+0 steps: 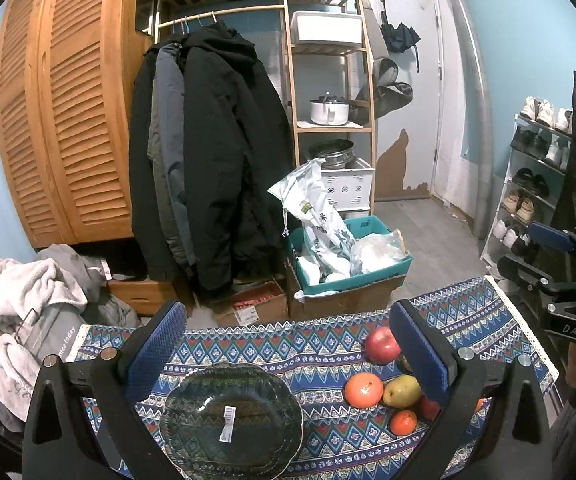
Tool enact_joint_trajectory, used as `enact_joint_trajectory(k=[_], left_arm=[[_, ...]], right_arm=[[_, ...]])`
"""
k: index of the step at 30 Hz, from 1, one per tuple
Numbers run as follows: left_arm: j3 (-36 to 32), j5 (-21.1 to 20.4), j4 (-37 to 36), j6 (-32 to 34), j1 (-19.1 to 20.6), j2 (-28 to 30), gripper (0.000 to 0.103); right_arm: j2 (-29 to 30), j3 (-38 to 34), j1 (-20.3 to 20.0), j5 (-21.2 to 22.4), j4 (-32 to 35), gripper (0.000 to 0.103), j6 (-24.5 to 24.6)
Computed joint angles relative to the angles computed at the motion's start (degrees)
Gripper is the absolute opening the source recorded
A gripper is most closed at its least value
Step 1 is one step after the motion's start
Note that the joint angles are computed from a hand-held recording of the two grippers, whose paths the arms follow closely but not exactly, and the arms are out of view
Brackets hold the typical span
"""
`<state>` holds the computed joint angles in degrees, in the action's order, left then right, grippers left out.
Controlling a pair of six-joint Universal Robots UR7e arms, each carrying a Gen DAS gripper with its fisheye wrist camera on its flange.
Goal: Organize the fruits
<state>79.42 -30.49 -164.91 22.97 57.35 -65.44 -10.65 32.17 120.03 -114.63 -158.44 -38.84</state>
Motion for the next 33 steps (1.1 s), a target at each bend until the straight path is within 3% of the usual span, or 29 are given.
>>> enact_joint_trajectory(k=[33], left_arm=[[-0.3, 0.4, 0.5, -1.0, -0.6, 0.8, 0.103]], right_arm=[[0.1, -0.3, 0.0, 0.1, 0.3, 0.083, -0.1]])
